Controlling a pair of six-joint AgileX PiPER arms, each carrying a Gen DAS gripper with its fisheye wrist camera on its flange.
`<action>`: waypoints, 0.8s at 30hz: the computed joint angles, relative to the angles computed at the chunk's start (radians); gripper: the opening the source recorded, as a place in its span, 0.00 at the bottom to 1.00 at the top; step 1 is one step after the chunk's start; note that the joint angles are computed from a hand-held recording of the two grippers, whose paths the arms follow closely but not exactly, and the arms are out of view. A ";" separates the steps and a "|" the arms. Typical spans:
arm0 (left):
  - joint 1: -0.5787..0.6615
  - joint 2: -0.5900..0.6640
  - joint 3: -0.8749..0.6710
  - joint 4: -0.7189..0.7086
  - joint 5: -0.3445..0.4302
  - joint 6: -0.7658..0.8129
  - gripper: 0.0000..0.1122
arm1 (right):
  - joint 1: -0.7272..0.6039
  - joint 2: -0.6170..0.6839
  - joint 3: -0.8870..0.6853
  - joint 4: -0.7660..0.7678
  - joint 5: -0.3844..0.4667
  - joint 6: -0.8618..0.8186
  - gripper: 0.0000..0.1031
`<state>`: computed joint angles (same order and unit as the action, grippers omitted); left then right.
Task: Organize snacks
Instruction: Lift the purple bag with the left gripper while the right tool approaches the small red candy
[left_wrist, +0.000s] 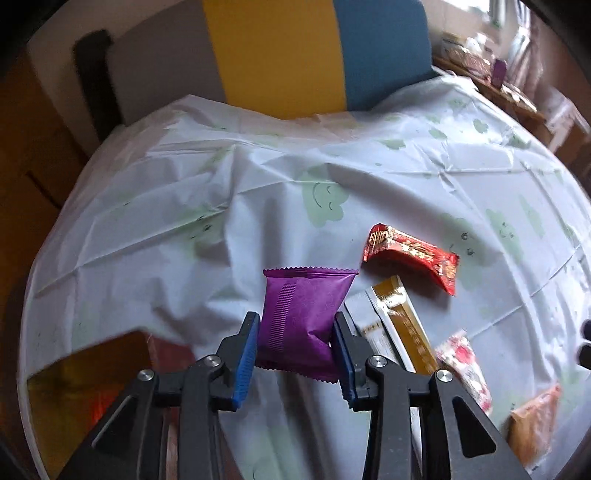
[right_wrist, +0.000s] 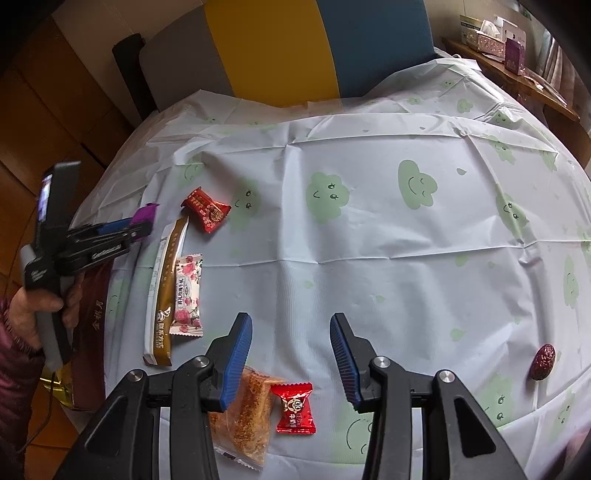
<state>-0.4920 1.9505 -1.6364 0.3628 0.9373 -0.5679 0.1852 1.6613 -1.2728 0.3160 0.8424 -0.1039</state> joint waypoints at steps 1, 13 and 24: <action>-0.008 -0.027 0.028 0.004 -0.007 -0.018 0.34 | 0.001 0.001 0.000 -0.004 0.000 0.004 0.43; -0.348 -0.354 0.454 0.215 -0.065 -0.564 0.35 | 0.023 0.008 0.011 -0.069 0.003 0.040 0.43; -0.682 -0.425 0.712 0.400 -0.009 -1.022 0.35 | -0.004 0.048 0.002 0.175 0.173 -0.171 0.43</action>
